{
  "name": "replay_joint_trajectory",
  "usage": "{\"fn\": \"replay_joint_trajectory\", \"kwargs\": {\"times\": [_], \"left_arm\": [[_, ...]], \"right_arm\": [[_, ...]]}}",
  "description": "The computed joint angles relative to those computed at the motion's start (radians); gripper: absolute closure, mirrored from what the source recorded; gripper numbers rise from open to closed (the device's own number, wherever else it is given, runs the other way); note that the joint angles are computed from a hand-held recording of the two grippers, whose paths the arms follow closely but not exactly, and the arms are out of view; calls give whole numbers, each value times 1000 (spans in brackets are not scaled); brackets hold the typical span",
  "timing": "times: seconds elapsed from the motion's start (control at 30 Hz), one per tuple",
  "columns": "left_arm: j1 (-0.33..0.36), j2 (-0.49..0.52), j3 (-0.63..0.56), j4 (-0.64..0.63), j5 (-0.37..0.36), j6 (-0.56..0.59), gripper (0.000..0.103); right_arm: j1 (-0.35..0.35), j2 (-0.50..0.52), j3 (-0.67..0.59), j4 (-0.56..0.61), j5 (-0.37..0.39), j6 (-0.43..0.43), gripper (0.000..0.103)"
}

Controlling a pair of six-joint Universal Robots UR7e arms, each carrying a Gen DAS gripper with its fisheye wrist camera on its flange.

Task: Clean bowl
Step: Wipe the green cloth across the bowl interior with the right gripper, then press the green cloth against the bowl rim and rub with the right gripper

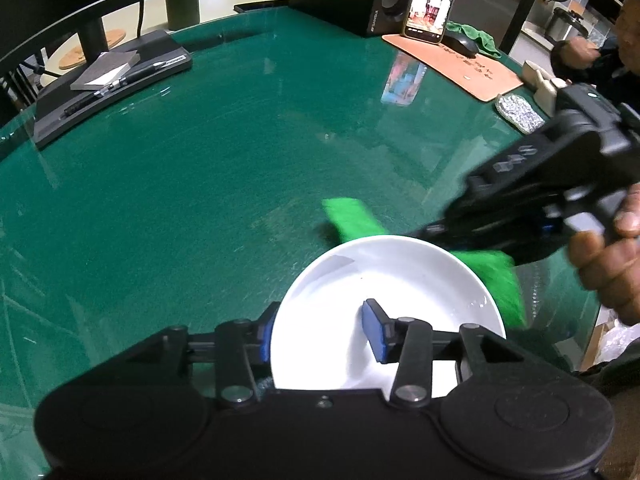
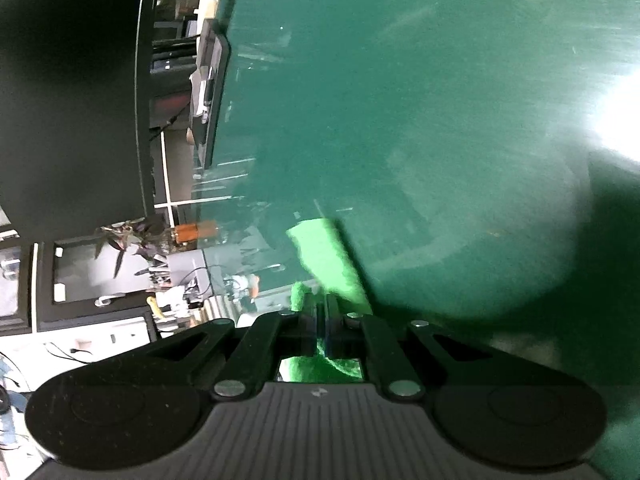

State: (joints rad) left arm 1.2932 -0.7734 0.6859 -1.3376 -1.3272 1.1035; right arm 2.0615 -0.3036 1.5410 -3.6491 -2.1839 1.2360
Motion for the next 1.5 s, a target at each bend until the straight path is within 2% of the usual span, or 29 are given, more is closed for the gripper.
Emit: {"fn": "replay_joint_trajectory", "kwargs": {"times": [0.07,0.1,0.17,0.27,0.4,0.5,0.6,0.7,0.87,1.0,1.23,1.5], "left_arm": [[-4,-15,23,-33,12,-25,66],[-5,-25,36,-56,16,-40,73],[3,-1,-36,-7,-9,-103,73],[9,3,-71,31,-4,-111,73],[13,-43,20,-33,28,-82,79],[12,-59,59,-78,30,-65,81],[13,-38,39,-86,20,-54,77],[10,-21,22,-81,20,-44,68],[7,-37,61,-114,18,-14,67],[5,-55,95,-139,19,-5,66],[5,-54,93,-129,19,-12,64],[6,-53,98,-137,9,3,62]], "right_arm": [[-8,12,-28,8,7,-17,98],[-10,10,-30,8,12,-23,98],[-8,9,-30,-12,14,-34,98],[1,10,-17,-53,-11,-16,98],[0,4,-7,-55,-11,-6,98],[-5,6,-30,-41,21,-49,98],[-2,4,-40,-26,31,-69,98],[5,-7,-14,-29,29,-38,98],[29,-30,59,-66,23,23,98],[26,-13,43,-76,13,43,98],[-7,3,-46,-9,41,-54,98],[29,-46,74,-57,38,16,98]]}}
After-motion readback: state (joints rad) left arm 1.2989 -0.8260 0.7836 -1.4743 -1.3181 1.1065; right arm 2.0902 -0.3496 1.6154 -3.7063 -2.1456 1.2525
